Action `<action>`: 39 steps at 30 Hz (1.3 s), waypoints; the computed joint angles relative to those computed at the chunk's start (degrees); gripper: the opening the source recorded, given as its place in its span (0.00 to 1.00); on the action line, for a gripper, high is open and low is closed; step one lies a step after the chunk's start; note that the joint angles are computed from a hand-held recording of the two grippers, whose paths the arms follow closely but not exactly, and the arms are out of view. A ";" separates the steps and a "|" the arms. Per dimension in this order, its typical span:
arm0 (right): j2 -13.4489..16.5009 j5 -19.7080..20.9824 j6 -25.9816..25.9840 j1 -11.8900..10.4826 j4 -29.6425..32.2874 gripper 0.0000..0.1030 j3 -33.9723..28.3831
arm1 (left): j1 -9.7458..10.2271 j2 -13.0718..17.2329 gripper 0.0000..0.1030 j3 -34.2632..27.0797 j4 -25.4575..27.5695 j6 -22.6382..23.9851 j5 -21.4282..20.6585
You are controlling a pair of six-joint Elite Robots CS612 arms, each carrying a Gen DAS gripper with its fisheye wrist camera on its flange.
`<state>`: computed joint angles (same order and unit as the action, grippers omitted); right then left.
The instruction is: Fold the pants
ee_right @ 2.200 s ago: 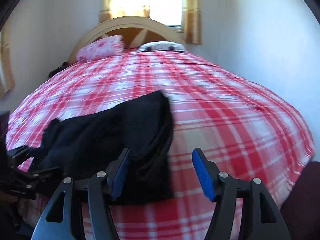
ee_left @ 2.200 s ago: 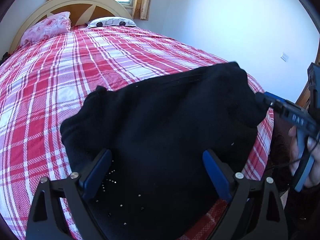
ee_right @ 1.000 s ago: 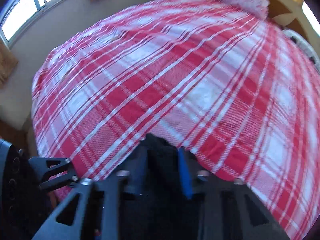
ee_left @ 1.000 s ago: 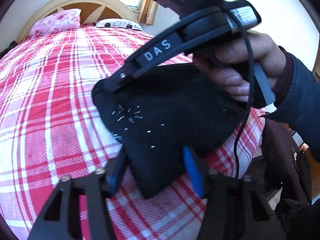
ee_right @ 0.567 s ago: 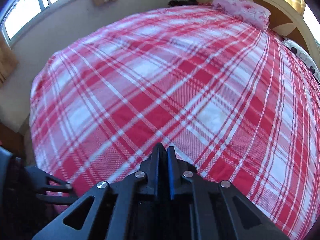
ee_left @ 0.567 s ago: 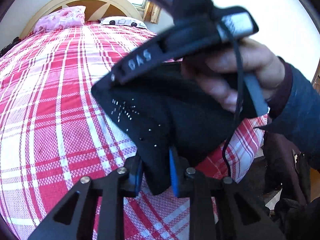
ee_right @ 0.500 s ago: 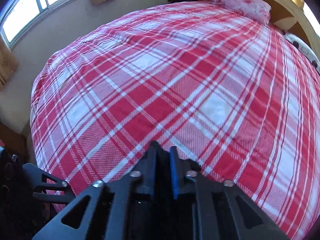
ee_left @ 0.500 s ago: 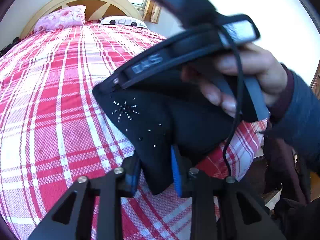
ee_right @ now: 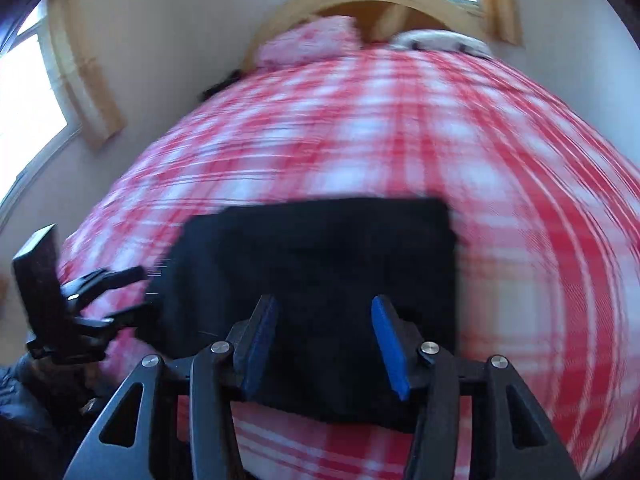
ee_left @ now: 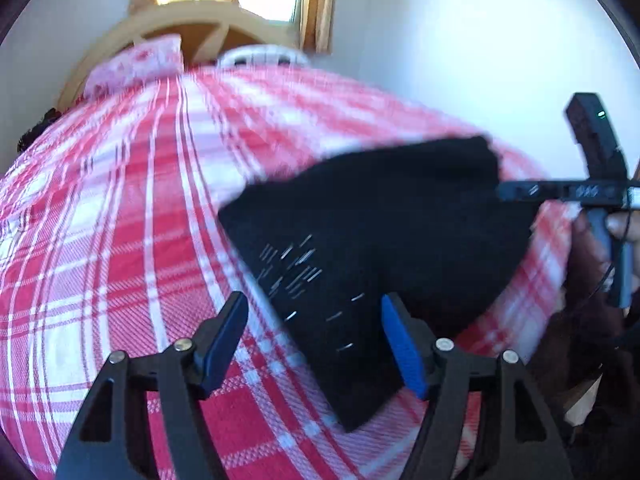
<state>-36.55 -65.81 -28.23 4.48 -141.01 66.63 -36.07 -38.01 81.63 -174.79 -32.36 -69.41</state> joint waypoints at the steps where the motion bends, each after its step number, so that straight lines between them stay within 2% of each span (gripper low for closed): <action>1: 0.66 -0.44 2.10 -0.64 0.08 0.50 -0.56 | 0.27 0.08 0.71 -0.18 0.34 -0.71 -0.81; 3: 1.09 2.60 3.84 -1.47 -0.15 0.50 -0.80 | 0.36 -0.14 0.72 -0.29 0.93 -0.82 -0.35; 4: 1.00 3.07 4.13 -1.50 -0.29 0.50 -0.73 | 0.14 -0.39 0.72 -0.14 0.36 0.17 1.20; 6: 0.41 1.54 2.39 -0.78 -2.90 0.50 0.27 | -0.39 -0.59 0.72 0.34 -1.85 1.31 3.95; 8: -0.40 1.15 1.95 -0.43 -8.31 0.50 2.21 | -0.48 -0.53 0.76 0.01 -3.11 1.59 5.07; 9: -0.87 3.78 1.76 -0.66 -9.73 0.50 3.10 | -0.34 -0.38 0.78 -0.40 -3.01 1.37 4.96; 12: -1.87 11.67 -0.55 -1.55 -8.14 0.50 4.71 | 0.05 0.57 0.79 -2.18 -2.40 1.92 2.73; 14: -2.09 11.52 -3.26 -1.55 -6.49 0.50 5.56 | 0.13 1.52 0.80 -4.02 -0.04 2.68 2.24; 16: -1.67 8.04 -2.23 -1.52 -6.82 0.50 5.94 | -0.04 1.96 0.83 -5.59 4.28 2.49 2.48; 17: -0.94 8.55 -0.37 -2.03 -6.55 0.50 5.64 | 0.03 2.22 0.85 -6.33 6.03 2.07 2.49; 19: -0.41 12.87 2.27 -3.05 -6.55 0.50 5.69 | 0.15 2.37 0.95 -6.68 7.29 0.82 3.02; 20: -0.27 14.57 3.40 -3.44 -5.90 0.50 5.54 | 0.25 2.29 0.96 -6.54 7.34 0.30 2.80; 22: -0.10 15.32 4.62 -3.46 -4.84 0.50 4.86 | 0.37 2.11 0.96 -6.29 7.49 -0.58 2.17; 25: -1.00 13.29 4.30 -3.03 -7.22 0.50 5.76 | 0.10 1.67 0.97 -5.74 8.32 -1.34 3.28; 27: -1.76 12.25 5.38 -3.08 -12.40 0.53 7.20 | -0.07 1.32 0.99 -5.24 8.75 -2.04 3.60; 28: -1.60 12.26 6.17 -3.16 -13.86 0.58 6.99 | -0.06 1.19 1.00 -5.04 9.11 -2.67 3.58; 29: -1.66 10.35 7.75 -3.03 -16.28 0.70 7.05 | 0.07 1.16 1.00 -4.90 9.07 -3.41 3.33; 31: -1.23 6.86 9.43 -2.71 -17.81 0.81 6.20 | 0.35 1.17 1.00 -4.70 8.54 -4.45 1.86; 33: -0.24 2.84 9.62 -2.09 -16.49 0.81 4.25 | 0.61 1.36 1.00 -4.71 8.03 -5.10 0.80; 34: 0.27 2.11 9.62 -2.03 -15.63 0.81 3.34 | 0.71 1.42 1.00 -4.75 8.02 -5.33 0.35; 39: 2.75 1.17 9.96 -1.82 -9.02 0.81 -1.15 | 1.35 2.12 1.00 -5.15 6.41 -7.22 -2.33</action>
